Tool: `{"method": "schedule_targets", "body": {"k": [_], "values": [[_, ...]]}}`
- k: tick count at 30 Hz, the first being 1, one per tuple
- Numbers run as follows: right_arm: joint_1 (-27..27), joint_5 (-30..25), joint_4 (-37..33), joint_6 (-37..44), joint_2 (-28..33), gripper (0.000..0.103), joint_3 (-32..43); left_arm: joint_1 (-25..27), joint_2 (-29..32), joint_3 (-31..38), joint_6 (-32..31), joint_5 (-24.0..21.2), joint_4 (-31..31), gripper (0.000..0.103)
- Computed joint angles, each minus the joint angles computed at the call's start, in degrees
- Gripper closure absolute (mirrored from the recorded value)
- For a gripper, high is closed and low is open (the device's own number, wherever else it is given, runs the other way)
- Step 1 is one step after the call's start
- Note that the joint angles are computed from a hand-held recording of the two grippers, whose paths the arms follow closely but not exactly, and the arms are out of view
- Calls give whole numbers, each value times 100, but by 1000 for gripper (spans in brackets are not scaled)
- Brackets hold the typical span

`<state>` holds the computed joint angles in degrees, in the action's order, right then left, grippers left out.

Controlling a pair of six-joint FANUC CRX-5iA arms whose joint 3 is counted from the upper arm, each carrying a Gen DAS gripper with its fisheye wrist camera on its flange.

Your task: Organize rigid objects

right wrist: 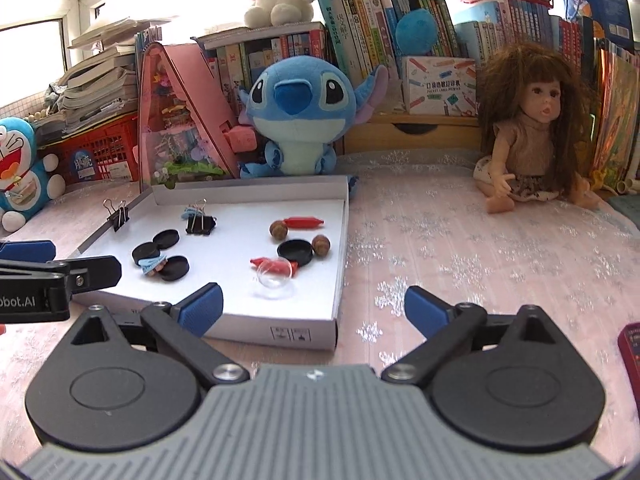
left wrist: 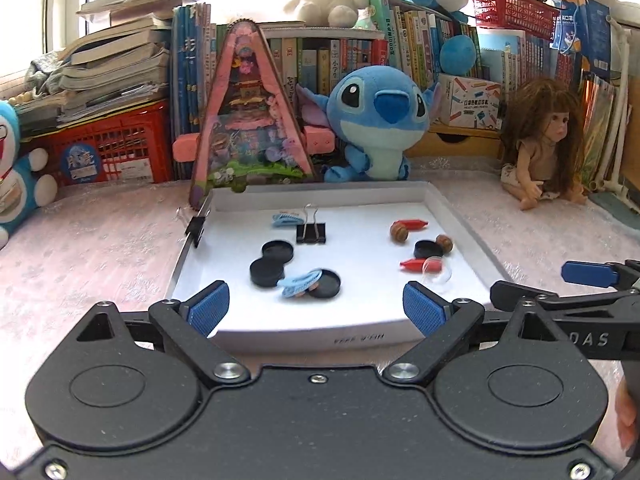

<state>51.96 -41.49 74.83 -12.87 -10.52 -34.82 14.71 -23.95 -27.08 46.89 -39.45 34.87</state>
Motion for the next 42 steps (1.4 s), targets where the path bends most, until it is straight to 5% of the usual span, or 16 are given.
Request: {"method": "schedule_targets", "body": {"k": [18, 42], "values": [[332, -267, -382, 132, 289, 0, -99, 23, 74, -169, 1015, -44, -1252, 9], [404, -389, -725, 457, 407, 0, 59, 51, 50, -413, 948, 255, -1003, 0]]}}
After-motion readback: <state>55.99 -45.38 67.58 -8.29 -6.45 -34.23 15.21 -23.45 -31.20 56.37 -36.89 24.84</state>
